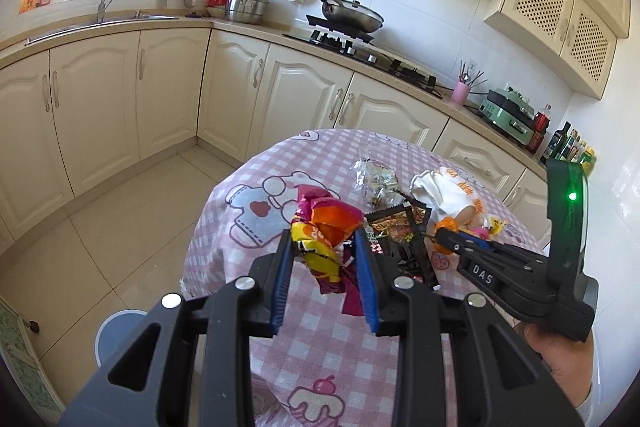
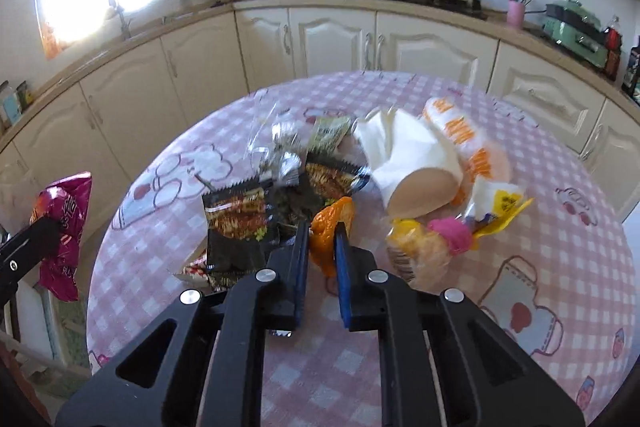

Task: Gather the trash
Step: 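Grasp the candy wrappers with the left tool while the right tool grasps the stick with orange peel, then carry the wrappers and stick over the bin and open both tools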

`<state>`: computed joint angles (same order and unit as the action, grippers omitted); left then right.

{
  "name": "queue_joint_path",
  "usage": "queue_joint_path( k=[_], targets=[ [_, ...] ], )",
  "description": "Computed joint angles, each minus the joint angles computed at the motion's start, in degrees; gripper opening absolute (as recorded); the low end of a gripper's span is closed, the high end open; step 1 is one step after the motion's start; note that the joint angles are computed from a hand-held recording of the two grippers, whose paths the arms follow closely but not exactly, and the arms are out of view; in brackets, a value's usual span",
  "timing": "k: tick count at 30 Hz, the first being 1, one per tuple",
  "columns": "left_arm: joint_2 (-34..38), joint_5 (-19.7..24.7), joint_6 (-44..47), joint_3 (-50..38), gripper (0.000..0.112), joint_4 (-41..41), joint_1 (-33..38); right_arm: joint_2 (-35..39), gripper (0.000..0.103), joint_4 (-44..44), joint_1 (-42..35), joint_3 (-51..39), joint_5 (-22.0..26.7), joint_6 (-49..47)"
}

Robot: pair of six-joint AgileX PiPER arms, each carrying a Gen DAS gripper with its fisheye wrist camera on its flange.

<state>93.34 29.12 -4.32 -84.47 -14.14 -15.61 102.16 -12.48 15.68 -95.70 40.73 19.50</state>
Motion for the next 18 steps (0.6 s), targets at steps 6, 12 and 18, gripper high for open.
queue_joint_path(
  k=[6, 12, 18],
  targets=[
    [-3.3, -1.6, 1.9, 3.7, 0.029, -2.5, 1.3, -5.9, 0.011, -14.3, 3.3, 5.4, -6.1, 13.8],
    [-7.7, -2.3, 3.7, 8.5, 0.029, -4.4, 4.5, -7.3, 0.011, -17.3, 8.2, 4.2, -6.0, 15.6],
    [-11.8, -2.1, 10.4, 15.0, 0.029, -10.7, 11.9, -4.3, 0.011, -15.0, 15.8, 1.3, -5.4, 13.1]
  ],
)
